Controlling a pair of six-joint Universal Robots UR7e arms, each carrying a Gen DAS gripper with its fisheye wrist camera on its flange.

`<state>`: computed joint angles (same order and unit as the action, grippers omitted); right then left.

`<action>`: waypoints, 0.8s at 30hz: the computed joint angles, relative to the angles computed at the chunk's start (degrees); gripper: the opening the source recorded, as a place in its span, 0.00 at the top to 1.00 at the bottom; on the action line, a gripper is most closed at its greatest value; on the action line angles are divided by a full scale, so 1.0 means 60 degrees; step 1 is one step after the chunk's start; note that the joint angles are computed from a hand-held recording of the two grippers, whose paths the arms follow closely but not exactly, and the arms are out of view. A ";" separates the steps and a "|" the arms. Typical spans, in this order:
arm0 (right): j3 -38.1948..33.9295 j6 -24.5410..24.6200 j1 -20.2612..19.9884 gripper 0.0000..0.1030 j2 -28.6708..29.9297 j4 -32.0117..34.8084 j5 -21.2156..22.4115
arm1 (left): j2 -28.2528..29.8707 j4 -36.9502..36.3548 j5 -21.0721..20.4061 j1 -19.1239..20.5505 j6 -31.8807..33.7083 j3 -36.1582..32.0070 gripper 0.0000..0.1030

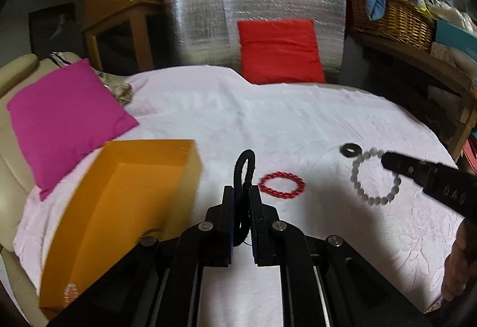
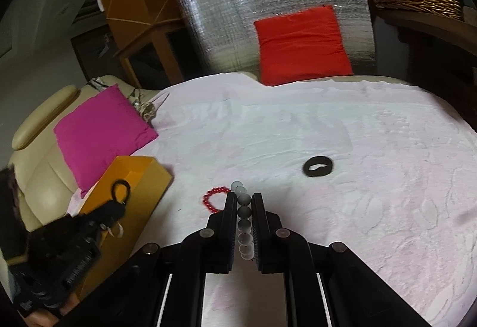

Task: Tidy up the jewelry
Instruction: 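Carry both items over the orange box and open both tools to drop them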

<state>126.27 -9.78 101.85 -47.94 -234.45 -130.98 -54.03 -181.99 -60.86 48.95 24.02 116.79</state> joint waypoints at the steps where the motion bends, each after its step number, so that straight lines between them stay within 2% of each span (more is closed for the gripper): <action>1: -0.0082 0.0016 0.0078 0.89 0.0067 0.0096 0.0010 | -0.0070 0.0020 0.0021 0.0010 -0.0001 -0.0012 0.91; 12: -0.1764 -0.0082 0.1167 0.89 0.1022 0.1613 0.0198 | -0.1308 -0.0168 0.0623 0.0386 0.0463 -0.0083 0.90; 17: -0.2906 -0.0100 0.1527 0.89 0.1587 0.2608 0.0345 | -0.1539 -0.0158 0.0739 0.0816 0.0548 -0.0357 0.90; 24: -0.4349 -0.0071 0.1685 0.89 0.2317 0.3797 0.0532 | -0.1418 -0.0046 0.0946 0.1440 0.0673 -0.0922 0.90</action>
<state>100.17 -10.21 111.96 -34.04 -211.67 -127.79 -62.54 -182.27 -55.18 57.59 28.05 111.26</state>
